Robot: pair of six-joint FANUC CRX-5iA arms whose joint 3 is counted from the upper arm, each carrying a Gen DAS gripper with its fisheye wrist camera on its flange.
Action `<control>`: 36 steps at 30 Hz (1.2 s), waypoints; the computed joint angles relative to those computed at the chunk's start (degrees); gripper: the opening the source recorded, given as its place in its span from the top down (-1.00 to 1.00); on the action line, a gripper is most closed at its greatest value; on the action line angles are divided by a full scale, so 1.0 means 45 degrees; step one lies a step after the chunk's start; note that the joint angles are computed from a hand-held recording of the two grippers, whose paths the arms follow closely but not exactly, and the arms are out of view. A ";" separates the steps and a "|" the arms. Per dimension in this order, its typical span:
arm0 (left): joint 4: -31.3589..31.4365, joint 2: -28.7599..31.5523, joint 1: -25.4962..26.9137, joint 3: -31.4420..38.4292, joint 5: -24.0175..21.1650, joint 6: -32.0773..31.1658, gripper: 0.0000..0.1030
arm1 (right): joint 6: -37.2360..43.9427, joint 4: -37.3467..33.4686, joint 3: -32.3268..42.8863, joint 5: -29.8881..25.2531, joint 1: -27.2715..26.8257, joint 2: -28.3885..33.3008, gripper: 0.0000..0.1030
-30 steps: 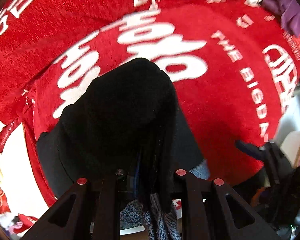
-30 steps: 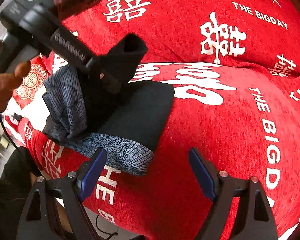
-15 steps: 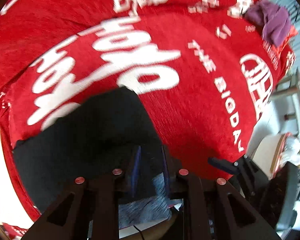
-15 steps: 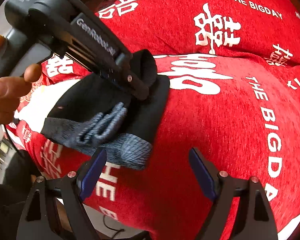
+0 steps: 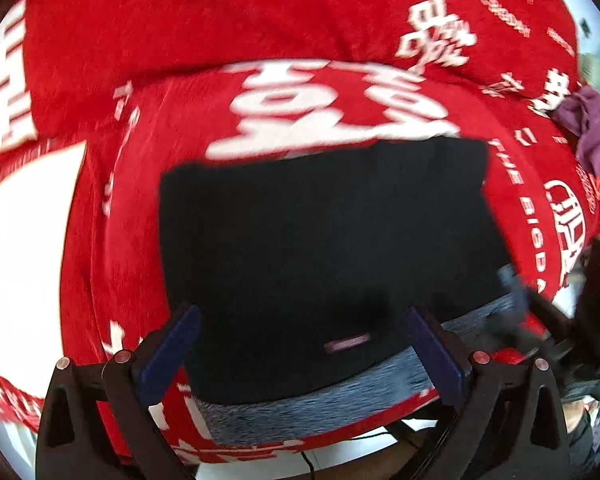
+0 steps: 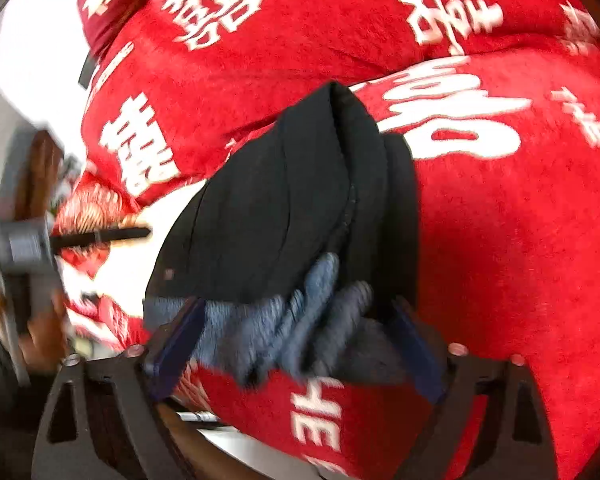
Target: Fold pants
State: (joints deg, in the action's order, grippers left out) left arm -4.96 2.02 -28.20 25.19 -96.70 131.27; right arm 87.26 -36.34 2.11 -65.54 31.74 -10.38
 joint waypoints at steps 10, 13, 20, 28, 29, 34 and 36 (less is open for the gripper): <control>0.0580 -0.1310 0.0574 -0.1689 0.1560 0.0606 -0.98 | -0.2063 0.4015 0.0286 0.0633 0.2469 -0.0252 0.65; 0.0388 -0.1141 0.0430 -0.1480 0.1632 0.0563 -0.98 | -0.2385 0.3876 -0.0045 0.1359 0.1951 -0.0756 0.65; -0.0395 -0.0431 -0.0034 -0.1359 0.1064 0.0149 -0.98 | -0.3231 0.3341 -0.0322 0.0925 0.1098 -0.0018 0.13; -0.1133 -0.0938 -0.0507 -0.1736 0.1471 0.0919 -0.98 | -0.3251 0.8847 -0.0441 0.3072 0.4100 -0.0755 -0.69; -0.1166 -0.1028 -0.0573 -0.1826 0.1522 0.1023 -0.98 | -0.1916 0.8269 0.0425 0.2902 0.4135 -0.0132 -0.69; -0.0651 -0.1972 -0.0326 -0.2923 0.2160 0.1216 -0.98 | 0.1429 0.3553 0.4360 0.0224 0.2689 0.2997 -0.69; 0.0249 -0.2771 0.0293 -0.3977 0.2916 0.1304 -0.98 | 0.0717 0.4279 0.4978 -0.0697 0.2751 0.4298 -0.68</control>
State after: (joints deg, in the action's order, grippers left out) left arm -3.84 -10.45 -26.88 7.30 -83.58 137.14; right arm 90.48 -17.08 24.52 -68.67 44.12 8.96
